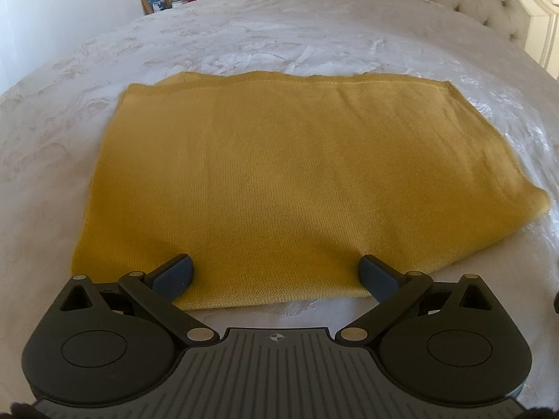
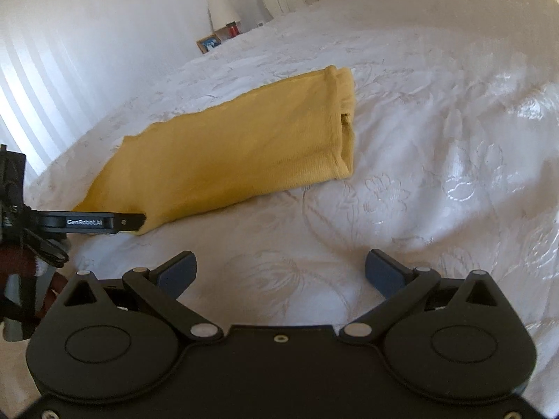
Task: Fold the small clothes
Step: 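Press and smooth the halved sweater flat with both open tools, then move the left tool to one end of the folded sweater and close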
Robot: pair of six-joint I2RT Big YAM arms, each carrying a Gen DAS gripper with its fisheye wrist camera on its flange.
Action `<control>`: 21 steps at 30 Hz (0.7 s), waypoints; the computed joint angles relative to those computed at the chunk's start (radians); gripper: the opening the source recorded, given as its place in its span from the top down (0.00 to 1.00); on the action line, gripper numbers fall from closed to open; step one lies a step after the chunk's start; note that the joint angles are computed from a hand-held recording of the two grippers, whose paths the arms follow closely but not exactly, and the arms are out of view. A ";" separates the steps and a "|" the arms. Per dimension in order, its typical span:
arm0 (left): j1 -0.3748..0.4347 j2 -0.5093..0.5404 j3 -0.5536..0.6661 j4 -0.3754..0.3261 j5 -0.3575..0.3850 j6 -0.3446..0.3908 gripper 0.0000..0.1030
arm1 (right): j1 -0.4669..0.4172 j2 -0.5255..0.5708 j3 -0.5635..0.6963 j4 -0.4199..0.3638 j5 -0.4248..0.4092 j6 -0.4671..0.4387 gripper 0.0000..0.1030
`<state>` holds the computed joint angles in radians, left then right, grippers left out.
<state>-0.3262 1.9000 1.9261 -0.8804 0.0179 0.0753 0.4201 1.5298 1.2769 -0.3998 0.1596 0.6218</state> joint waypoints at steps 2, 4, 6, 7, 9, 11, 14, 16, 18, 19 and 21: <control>-0.004 -0.002 -0.007 0.009 -0.009 -0.010 0.00 | -0.001 -0.005 -0.011 0.016 -0.010 0.001 0.00; -0.007 -0.004 -0.013 0.018 -0.019 -0.018 0.00 | -0.003 -0.005 -0.013 0.020 -0.020 -0.001 0.00; -0.011 -0.003 -0.014 0.023 -0.032 -0.023 0.00 | -0.003 -0.006 -0.014 0.021 -0.025 -0.003 0.00; -0.012 -0.003 -0.015 0.025 -0.038 -0.025 0.00 | -0.003 -0.006 -0.013 0.018 -0.026 -0.004 0.00; -0.014 -0.002 -0.015 0.027 -0.047 -0.029 0.00 | -0.004 -0.005 -0.011 0.014 -0.028 -0.006 0.00; -0.016 -0.002 -0.014 0.023 -0.052 -0.030 0.00 | -0.003 -0.001 -0.002 -0.001 -0.029 -0.010 0.00; -0.015 -0.005 -0.014 0.022 -0.044 -0.029 0.00 | 0.001 0.006 0.012 -0.020 -0.018 -0.003 0.00; -0.009 -0.010 -0.020 0.027 -0.026 -0.033 0.00 | 0.004 0.009 0.012 -0.015 -0.006 0.003 0.00; -0.002 -0.016 -0.026 0.034 -0.005 -0.039 0.00 | 0.007 0.006 0.002 0.001 0.001 0.009 0.00; 0.002 -0.020 -0.029 0.036 0.008 -0.045 0.00 | 0.006 0.006 0.000 0.005 0.000 0.006 0.00; 0.011 -0.028 -0.033 0.038 0.044 -0.058 0.00 | 0.005 0.006 -0.001 0.004 -0.002 -0.002 0.00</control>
<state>-0.3149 1.8719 1.8935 -0.8429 0.0619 0.0169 0.4252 1.5357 1.2763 -0.3961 0.1577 0.6195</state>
